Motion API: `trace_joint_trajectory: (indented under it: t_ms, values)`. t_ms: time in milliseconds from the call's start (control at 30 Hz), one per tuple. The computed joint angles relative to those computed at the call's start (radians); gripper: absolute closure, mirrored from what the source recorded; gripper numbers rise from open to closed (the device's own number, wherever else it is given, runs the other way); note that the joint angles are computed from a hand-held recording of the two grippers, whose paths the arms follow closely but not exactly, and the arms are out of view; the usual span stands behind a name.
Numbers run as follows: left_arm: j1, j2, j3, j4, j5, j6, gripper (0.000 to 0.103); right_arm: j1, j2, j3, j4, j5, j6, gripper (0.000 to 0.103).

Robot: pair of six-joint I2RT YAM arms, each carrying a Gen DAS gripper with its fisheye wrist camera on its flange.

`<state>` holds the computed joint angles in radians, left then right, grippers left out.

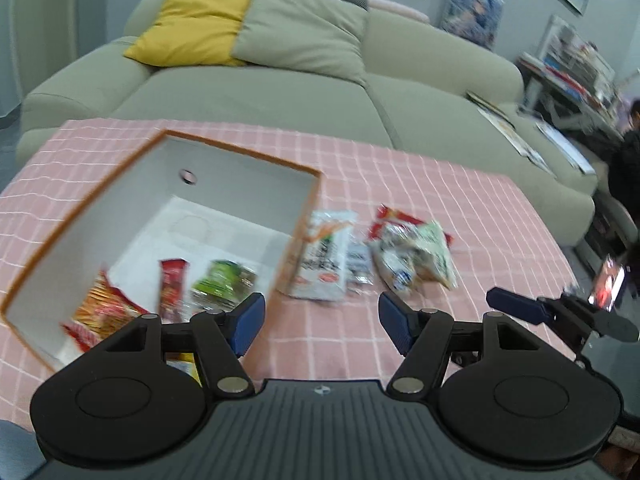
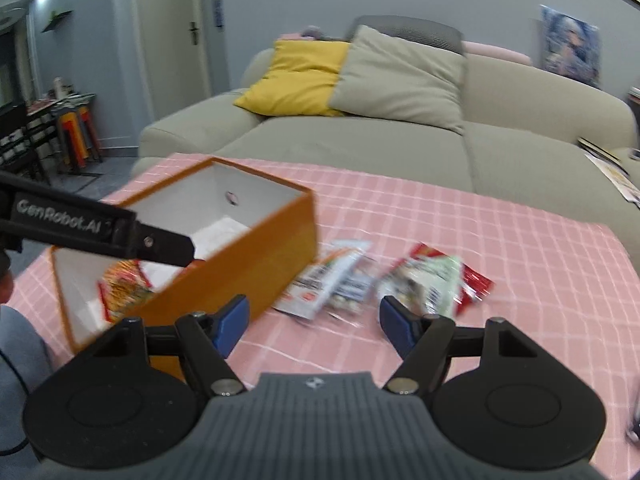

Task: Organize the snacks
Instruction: 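Withdraw both tools from the box toward the remaining snacks, then grasp the white spicy-strip packet with the left tool while the right tool grasps the white-green chip bag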

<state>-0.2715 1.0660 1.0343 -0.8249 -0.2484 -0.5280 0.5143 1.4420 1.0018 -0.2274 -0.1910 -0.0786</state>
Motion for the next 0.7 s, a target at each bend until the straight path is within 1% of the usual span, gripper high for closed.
trace_joint_trajectory:
  t_ms: [67, 133, 233, 367, 433, 533, 667, 700]
  values:
    - [-0.041, 0.041, 0.001, 0.019, -0.012, -0.013, 0.027, -0.026, 0.009, -0.012, 0.004, 0.011, -0.013, 0.039]
    - [-0.058, 0.077, 0.001, 0.042, -0.009, -0.011, 0.027, -0.05, 0.016, -0.023, 0.011, 0.02, -0.019, 0.039]
    - [-0.069, 0.134, 0.005, 0.085, 0.012, 0.006, 0.027, -0.084, 0.044, -0.021, 0.02, 0.028, -0.031, 0.042]
    - [-0.087, 0.192, 0.007, 0.125, 0.001, 0.022, 0.027, -0.111, 0.078, -0.014, 0.04, 0.03, -0.049, 0.046]
    - [-0.087, 0.227, 0.015, 0.135, -0.02, 0.038, 0.027, -0.115, 0.11, 0.006, 0.051, 0.035, -0.066, 0.046]
    - [-0.079, 0.284, 0.031, 0.152, -0.056, 0.079, 0.03, -0.119, 0.165, 0.045, 0.066, 0.04, -0.084, 0.047]
    - [-0.071, 0.359, 0.049, 0.185, -0.089, 0.121, 0.033, -0.112, 0.247, 0.111, 0.061, 0.063, -0.095, 0.056]
    - [-0.072, 0.377, 0.053, 0.192, -0.096, 0.125, 0.034, -0.111, 0.27, 0.13, 0.055, 0.068, -0.099, 0.056]
